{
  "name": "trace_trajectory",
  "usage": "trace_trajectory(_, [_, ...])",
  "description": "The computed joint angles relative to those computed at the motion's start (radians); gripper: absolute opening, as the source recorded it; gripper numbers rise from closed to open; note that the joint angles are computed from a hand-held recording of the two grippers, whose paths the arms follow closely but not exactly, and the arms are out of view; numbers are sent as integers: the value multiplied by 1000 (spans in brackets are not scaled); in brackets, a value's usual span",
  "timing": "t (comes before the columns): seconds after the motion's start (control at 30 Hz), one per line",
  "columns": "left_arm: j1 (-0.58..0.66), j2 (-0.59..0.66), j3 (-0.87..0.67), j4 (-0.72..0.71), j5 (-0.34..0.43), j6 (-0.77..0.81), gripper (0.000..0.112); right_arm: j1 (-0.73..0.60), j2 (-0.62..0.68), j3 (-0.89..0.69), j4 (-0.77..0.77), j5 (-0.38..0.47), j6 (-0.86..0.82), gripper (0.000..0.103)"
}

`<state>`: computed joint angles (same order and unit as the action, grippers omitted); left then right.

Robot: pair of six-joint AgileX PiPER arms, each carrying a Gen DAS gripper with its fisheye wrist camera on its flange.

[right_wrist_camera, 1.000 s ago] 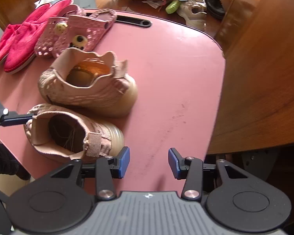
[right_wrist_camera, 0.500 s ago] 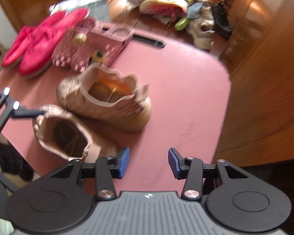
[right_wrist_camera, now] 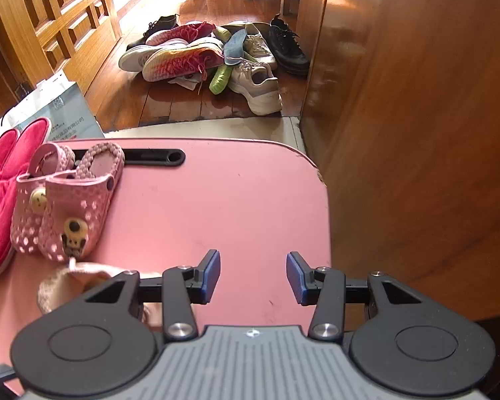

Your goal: Organize scattered shoes

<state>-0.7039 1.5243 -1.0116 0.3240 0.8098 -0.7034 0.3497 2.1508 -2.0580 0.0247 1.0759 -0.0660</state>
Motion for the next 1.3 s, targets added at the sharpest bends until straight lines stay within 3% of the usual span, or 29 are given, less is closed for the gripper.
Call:
trace_trajectory(0.3, [6, -17, 7, -2, 0, -17, 103, 60, 77, -82, 7, 96, -66, 43])
trace_trajectory(0.7, [23, -17, 8, 42, -39, -5, 102, 39, -14, 81, 18, 77, -106, 43])
trace_trajectory(0.93, [31, 0, -17, 8, -44, 125, 102, 27, -54, 138, -17, 76, -63, 43])
trace_trajectory(1.17, [141, 27, -33, -174, -83, 404, 103, 7, -93, 195, -29, 80, -2, 43])
trace_trajectory(1.3, [131, 28, -27, -150, -94, 390, 102, -13, -92, 188, 1, 82, 19, 44])
